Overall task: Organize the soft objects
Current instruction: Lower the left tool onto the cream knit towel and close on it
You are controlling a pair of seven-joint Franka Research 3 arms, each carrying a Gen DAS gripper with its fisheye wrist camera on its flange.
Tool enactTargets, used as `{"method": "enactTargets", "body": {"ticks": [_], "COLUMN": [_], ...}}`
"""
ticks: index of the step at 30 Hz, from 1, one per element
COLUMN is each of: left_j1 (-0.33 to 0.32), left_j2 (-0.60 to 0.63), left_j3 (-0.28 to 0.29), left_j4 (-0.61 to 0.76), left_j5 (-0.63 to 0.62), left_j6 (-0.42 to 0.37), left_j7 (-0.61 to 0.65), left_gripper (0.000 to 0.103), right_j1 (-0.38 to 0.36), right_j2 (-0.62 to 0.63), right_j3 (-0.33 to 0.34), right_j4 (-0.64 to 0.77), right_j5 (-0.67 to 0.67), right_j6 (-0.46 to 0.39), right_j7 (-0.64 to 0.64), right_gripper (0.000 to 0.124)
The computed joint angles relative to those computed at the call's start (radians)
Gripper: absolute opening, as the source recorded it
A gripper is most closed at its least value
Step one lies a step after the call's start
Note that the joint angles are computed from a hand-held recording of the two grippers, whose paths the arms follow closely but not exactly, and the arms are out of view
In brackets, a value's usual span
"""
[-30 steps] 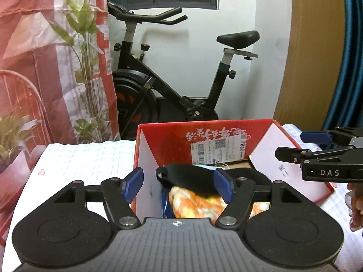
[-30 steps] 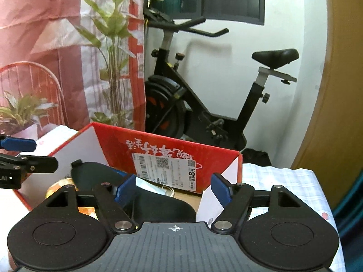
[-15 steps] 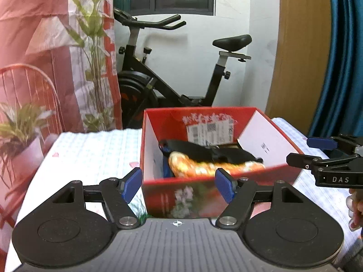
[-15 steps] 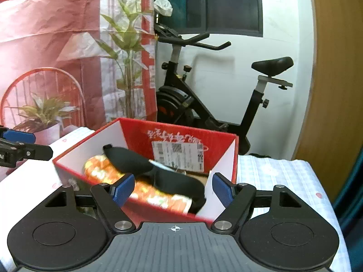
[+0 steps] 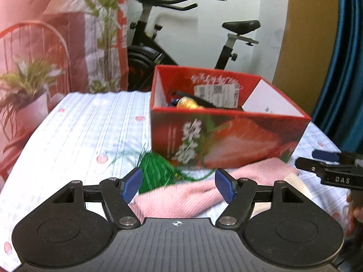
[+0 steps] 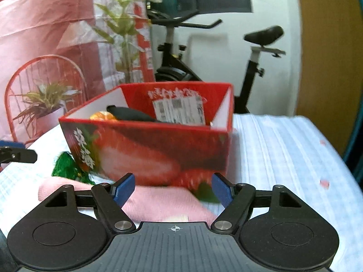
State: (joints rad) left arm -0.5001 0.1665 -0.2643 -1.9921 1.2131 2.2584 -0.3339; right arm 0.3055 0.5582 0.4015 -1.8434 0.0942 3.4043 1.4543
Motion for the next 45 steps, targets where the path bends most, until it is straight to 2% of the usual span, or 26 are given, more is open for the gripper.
{"method": "enactTargets", "body": {"ticks": [2,8,14,19,20,23,26,28,30,34,38,45], "left_j1": [-0.001,-0.004,-0.008,-0.011,-0.011,-0.004,-0.003,-0.008,-0.009,-0.005,-0.009,-0.023], "left_j2": [-0.007,-0.016,0.005,0.025,0.025,0.032,0.059,0.066,0.07,0.088,0.095,0.098], "left_j3": [-0.002,-0.011,-0.011,-0.005,-0.002,0.004,0.01,0.018,0.025,0.034,0.045,0.044], "left_j4": [-0.022,-0.065,-0.082,-0.078,-0.08,-0.085,-0.071,-0.066,-0.061,-0.031,-0.021,-0.028], "left_j5": [-0.005,-0.018,-0.02,-0.022,-0.017,-0.013,-0.039,-0.033,-0.019,-0.042,-0.037,-0.01], "left_j6": [-0.002,-0.011,0.038,0.088,0.099,0.151,0.172,0.177,0.187,0.186,0.178,0.16], "left_j7": [-0.026,-0.108,-0.209,-0.191,-0.195,-0.197,-0.172,-0.173,-0.172,-0.115,-0.12,-0.145], "left_gripper": [0.073,0.073,0.073,0.071,0.07,0.053,0.051,0.047,0.038,0.031,0.031,0.034], "right_j1": [0.003,0.076,0.055,0.065,0.068,0.085,0.128,0.098,0.092,0.031,-0.031,-0.069], "right_j2": [0.001,-0.005,-0.002,0.0,0.001,0.004,0.008,0.021,0.025,0.027,0.03,0.037], "right_j3": [-0.001,-0.082,-0.075,-0.084,-0.086,-0.097,-0.136,-0.105,-0.094,-0.032,0.027,0.058], "right_j4": [-0.037,-0.131,-0.153,-0.15,-0.148,-0.14,-0.115,-0.1,-0.101,-0.115,-0.129,-0.135], "right_j5": [0.021,0.051,0.008,-0.039,-0.041,-0.025,0.028,0.018,0.011,-0.035,-0.085,-0.132], "right_j6": [0.042,0.135,0.149,0.14,0.132,0.12,0.088,0.062,0.065,0.069,0.07,0.073], "right_j7": [0.026,0.071,0.124,0.117,0.114,0.107,0.097,0.096,0.084,0.083,0.102,0.131], "right_gripper": [0.071,0.07,0.07,0.07,0.069,0.068,0.063,0.057,0.047,0.039,0.033,0.032]}}
